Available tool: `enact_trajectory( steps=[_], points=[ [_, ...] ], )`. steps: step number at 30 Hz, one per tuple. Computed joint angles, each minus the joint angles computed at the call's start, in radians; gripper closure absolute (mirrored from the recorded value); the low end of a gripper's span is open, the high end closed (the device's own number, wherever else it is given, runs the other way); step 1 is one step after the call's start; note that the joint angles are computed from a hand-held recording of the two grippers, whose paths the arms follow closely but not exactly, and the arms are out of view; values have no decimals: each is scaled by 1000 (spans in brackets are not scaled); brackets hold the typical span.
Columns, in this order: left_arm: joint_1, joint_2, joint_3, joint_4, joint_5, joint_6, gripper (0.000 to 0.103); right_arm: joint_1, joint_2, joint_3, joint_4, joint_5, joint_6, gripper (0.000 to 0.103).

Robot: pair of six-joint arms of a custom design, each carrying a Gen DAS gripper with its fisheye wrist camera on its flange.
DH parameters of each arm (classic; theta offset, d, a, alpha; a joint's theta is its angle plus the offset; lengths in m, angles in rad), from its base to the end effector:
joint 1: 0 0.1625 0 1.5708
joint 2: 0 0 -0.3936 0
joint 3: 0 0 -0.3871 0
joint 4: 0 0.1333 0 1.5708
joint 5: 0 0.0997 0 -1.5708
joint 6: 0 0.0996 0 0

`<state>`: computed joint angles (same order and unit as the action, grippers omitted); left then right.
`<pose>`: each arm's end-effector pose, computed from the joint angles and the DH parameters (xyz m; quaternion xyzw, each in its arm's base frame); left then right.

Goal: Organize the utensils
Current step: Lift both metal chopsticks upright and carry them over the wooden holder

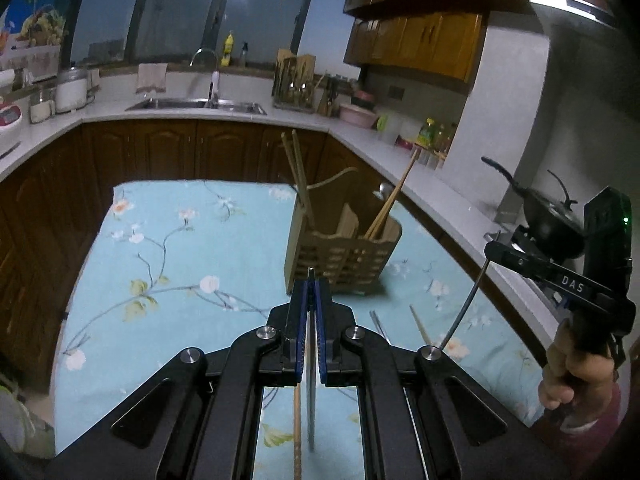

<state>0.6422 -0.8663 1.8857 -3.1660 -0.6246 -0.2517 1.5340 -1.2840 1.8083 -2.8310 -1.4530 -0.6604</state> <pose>-0.3306 -0.5147 0.1381 0.1614 0.8481 -0.4531 0.2223 0.1233 -0.5917 0.3398 0.3059 -0.8800 0.3562 0.0710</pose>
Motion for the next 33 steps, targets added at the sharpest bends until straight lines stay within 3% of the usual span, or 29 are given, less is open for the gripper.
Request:
enact_trajectory(
  steps=[20,26,33],
  points=[
    [0,55,-134,-122,8,161,100,31,55,-130,-35,28,30,99],
    [9,98,-239,-173,-10,249,100,45,110,-220,-35,41,54,99],
    [39,203,-464,-207,-27,399,100,73,200,-362,-60,35,85,99]
  ],
)
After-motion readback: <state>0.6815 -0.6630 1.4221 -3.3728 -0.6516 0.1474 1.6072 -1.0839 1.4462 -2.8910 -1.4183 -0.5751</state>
